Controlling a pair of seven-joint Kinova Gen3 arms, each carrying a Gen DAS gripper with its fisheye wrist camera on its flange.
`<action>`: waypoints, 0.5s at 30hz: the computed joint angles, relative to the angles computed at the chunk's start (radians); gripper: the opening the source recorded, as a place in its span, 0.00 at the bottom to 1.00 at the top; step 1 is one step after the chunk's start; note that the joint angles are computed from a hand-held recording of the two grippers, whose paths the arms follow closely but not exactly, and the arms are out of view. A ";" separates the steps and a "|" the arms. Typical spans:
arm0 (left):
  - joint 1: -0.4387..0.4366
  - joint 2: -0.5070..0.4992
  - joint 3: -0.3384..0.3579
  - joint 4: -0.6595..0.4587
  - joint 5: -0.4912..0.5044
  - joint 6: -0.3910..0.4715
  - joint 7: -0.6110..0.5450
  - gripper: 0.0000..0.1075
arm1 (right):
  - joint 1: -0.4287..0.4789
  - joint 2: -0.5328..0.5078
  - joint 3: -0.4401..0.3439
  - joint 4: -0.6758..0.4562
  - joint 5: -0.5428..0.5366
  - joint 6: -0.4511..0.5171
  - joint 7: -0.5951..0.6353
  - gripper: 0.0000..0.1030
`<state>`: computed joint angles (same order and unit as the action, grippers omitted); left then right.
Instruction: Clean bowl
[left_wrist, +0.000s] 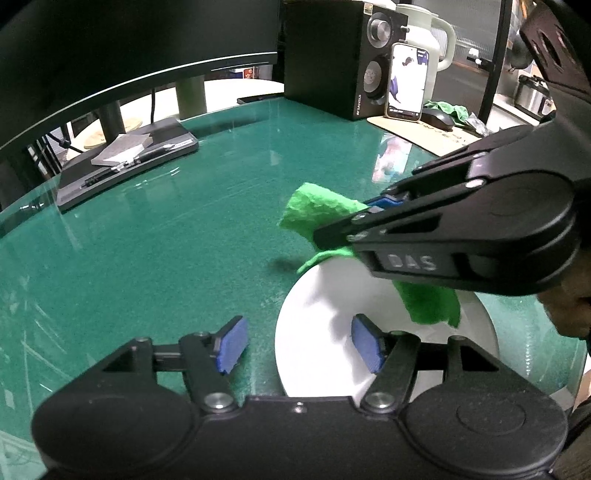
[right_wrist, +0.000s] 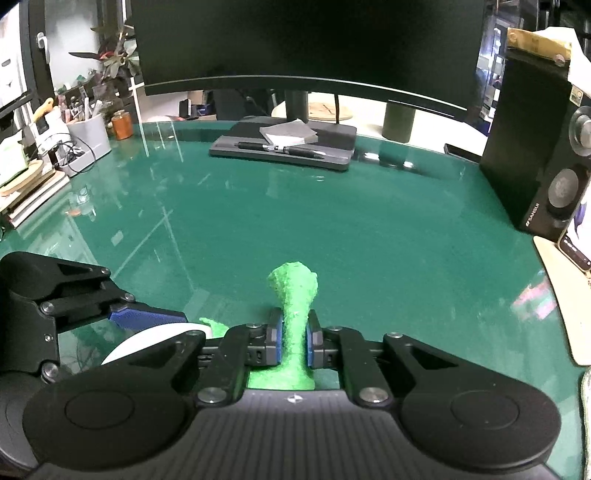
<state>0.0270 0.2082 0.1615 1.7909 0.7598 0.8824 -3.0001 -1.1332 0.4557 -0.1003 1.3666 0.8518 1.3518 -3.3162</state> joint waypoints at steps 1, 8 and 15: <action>0.001 -0.001 0.000 0.001 -0.001 -0.002 0.001 0.58 | 0.003 0.001 0.000 -0.001 0.003 -0.007 0.001 0.12; 0.006 -0.006 -0.002 0.004 -0.007 -0.011 0.011 0.59 | 0.013 -0.004 0.012 0.032 0.042 -0.101 -0.022 0.12; 0.007 -0.005 0.000 0.004 -0.008 -0.015 0.010 0.60 | -0.018 -0.042 -0.005 0.094 0.050 -0.042 -0.162 0.12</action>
<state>0.0336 0.2029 0.1611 1.7947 0.7514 0.8673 -2.9898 -1.1516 0.4141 -0.1056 1.4607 0.9020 1.3098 -3.4780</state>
